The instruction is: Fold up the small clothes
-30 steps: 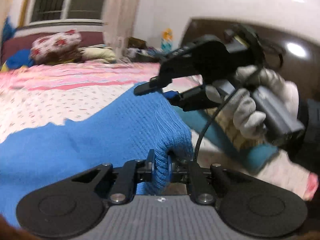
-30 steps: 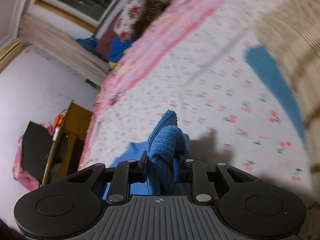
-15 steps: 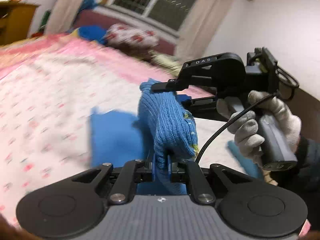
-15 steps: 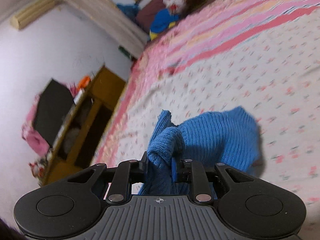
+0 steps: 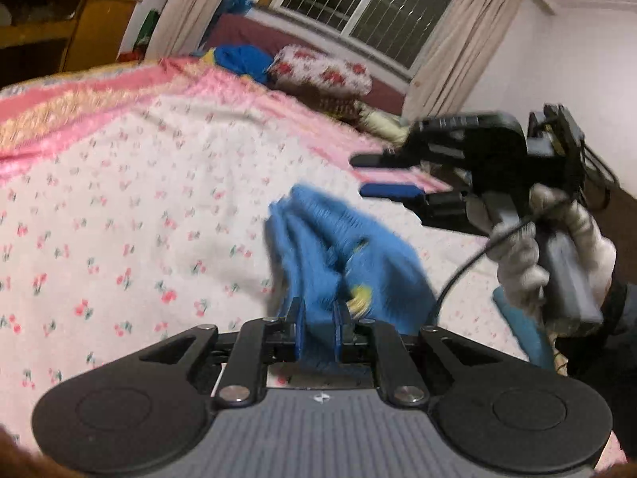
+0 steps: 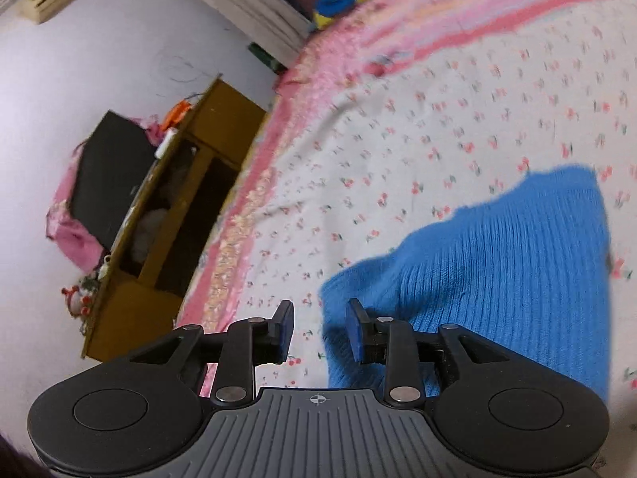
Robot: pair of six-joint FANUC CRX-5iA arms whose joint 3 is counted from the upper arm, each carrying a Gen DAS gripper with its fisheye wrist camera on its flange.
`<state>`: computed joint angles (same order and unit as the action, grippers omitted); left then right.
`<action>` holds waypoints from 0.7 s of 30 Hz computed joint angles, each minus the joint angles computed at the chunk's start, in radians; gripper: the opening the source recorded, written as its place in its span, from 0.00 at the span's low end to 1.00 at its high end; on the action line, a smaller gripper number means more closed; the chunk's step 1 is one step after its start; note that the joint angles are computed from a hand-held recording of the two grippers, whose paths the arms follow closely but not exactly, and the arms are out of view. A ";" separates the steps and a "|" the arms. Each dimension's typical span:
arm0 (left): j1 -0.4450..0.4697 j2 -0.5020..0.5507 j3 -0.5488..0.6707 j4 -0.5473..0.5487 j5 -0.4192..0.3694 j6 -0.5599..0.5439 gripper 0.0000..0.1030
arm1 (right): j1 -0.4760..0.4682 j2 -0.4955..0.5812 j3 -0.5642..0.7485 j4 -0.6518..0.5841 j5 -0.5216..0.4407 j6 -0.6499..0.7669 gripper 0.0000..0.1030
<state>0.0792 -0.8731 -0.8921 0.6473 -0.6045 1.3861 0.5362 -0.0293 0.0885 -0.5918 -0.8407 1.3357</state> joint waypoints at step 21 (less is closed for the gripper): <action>-0.099 0.265 0.115 -0.163 0.045 0.062 0.20 | 0.111 0.075 -0.142 0.577 0.114 -0.229 0.28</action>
<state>-0.0196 -0.6082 -0.7769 0.4843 -0.5593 1.4479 0.6469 0.0453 -0.0538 -0.0144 -0.7263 1.1067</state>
